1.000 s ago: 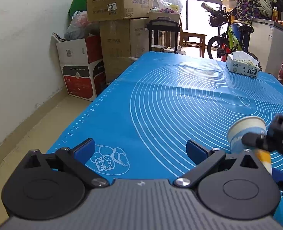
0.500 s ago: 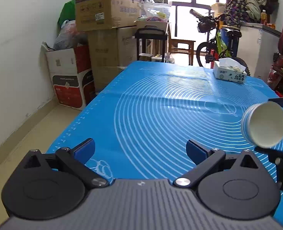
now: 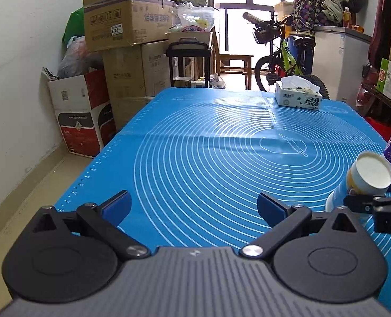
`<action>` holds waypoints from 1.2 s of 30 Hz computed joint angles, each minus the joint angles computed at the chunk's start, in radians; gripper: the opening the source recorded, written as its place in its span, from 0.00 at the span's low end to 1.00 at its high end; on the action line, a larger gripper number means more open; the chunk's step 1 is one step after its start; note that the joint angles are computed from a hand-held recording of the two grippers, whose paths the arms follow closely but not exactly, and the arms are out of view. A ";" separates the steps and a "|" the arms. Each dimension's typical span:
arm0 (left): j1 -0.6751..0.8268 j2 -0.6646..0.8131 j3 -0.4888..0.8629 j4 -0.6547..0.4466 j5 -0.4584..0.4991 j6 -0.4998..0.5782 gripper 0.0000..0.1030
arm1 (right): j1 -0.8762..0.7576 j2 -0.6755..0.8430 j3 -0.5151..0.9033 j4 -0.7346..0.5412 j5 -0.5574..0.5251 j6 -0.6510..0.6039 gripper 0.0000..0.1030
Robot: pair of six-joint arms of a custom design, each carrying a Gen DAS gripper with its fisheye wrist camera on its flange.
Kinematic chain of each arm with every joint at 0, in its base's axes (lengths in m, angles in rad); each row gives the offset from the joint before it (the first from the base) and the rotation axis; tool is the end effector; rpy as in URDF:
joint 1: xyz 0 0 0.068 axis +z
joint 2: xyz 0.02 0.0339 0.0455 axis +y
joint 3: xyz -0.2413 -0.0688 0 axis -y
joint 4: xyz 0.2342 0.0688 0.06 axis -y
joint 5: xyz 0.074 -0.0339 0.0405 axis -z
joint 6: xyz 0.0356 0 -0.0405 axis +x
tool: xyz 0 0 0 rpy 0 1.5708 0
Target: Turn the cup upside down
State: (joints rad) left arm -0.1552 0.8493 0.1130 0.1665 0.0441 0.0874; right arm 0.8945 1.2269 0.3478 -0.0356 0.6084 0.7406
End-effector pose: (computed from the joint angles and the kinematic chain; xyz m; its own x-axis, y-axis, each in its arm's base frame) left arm 0.1645 -0.0273 0.1227 -0.5143 0.1687 -0.8409 0.2369 0.9703 0.0498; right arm 0.1393 0.1411 0.1168 -0.6506 0.0739 -0.7558 0.0234 0.9967 0.0773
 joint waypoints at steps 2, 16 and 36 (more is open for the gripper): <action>-0.012 0.005 0.002 0.001 -0.006 0.000 0.97 | -0.039 -0.031 -0.063 0.073 -0.029 0.049 0.56; -0.074 -0.093 -0.003 -0.104 -0.005 -0.004 0.97 | 0.110 -0.087 -0.043 -0.045 0.150 0.142 0.80; -0.343 -0.755 -0.030 -0.708 -0.165 -0.111 0.97 | 0.841 0.216 0.330 -1.230 0.336 1.457 0.97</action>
State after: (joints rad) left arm -0.4985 0.0943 0.0832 -0.5418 -0.1210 -0.0238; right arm 1.7355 1.4433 0.6778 -1.2658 0.9442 2.1973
